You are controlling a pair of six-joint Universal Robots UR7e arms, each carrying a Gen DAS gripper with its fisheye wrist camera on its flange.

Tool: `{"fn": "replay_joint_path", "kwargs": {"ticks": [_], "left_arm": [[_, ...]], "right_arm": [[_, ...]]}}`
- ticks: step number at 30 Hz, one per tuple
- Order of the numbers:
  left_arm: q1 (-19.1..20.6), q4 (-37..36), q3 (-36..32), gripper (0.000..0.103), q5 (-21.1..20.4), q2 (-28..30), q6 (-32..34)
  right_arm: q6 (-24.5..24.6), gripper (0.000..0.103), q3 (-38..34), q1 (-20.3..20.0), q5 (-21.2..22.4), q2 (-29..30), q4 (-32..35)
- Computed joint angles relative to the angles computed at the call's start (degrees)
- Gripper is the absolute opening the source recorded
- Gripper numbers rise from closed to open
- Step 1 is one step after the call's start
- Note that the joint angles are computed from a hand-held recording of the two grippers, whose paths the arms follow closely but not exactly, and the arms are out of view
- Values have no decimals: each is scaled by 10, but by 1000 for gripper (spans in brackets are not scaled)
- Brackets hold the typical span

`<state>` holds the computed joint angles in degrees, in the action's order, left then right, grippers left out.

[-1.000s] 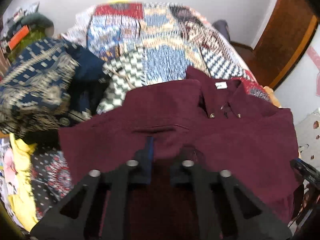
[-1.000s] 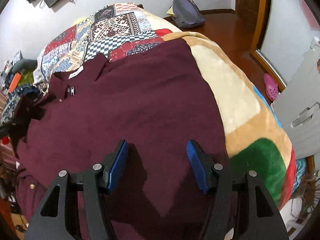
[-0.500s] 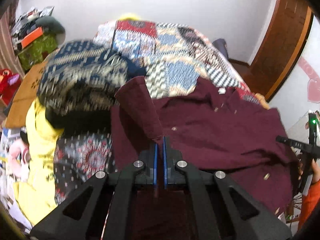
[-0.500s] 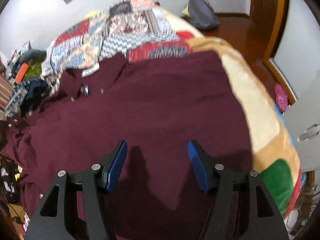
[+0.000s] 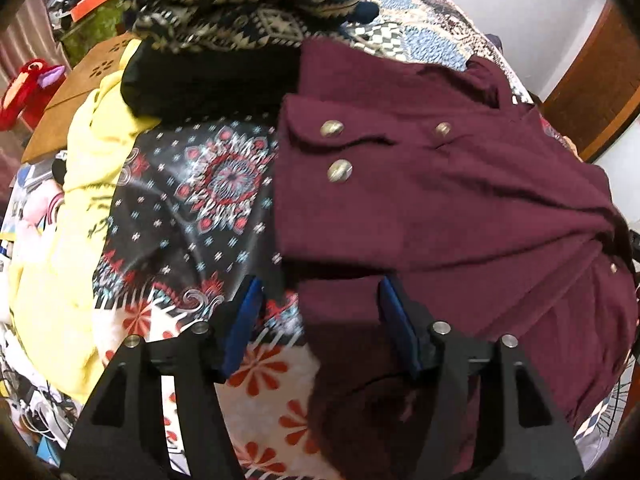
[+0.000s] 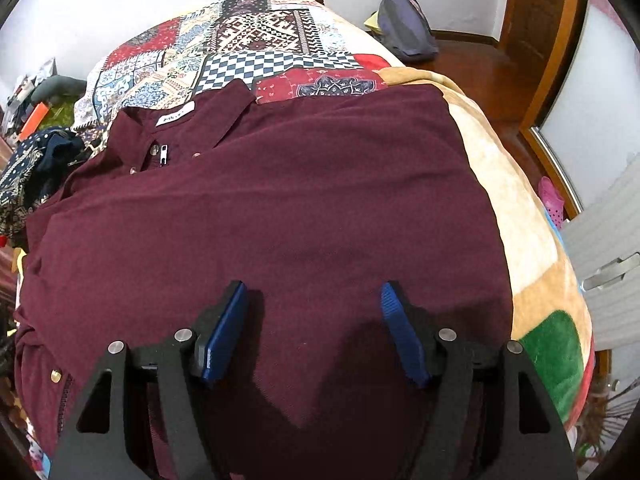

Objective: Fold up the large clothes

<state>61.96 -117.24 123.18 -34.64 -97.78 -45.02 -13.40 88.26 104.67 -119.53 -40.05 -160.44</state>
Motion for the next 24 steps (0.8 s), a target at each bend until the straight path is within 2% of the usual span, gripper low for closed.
{"fn": "replay_joint_path", "kwargs": {"ticks": [4, 7, 13, 15, 18, 24], "left_arm": [[-8, 24, -3, 63, 3, -15, -3], [-23, 49, -18, 63, 31, -25, 3], [-6, -36, -54, 64, 61, -11, 87], [15, -99, -73, 64, 47, 10, 140], [50, -162, -103, 64, 17, 46, 186], [123, -232, -159, 64, -73, 113, 232]], "right_arm": [[5, 66, -6, 2, -5, -3, 23], [7, 66, -10, 1, 4, -13, 36], [5, 66, -27, -5, 7, -22, 11], [10, 66, -41, -8, 4, -20, 8], [20, 66, -66, -16, 8, -14, 17], [53, 66, -134, -41, 45, 15, 59]]}}
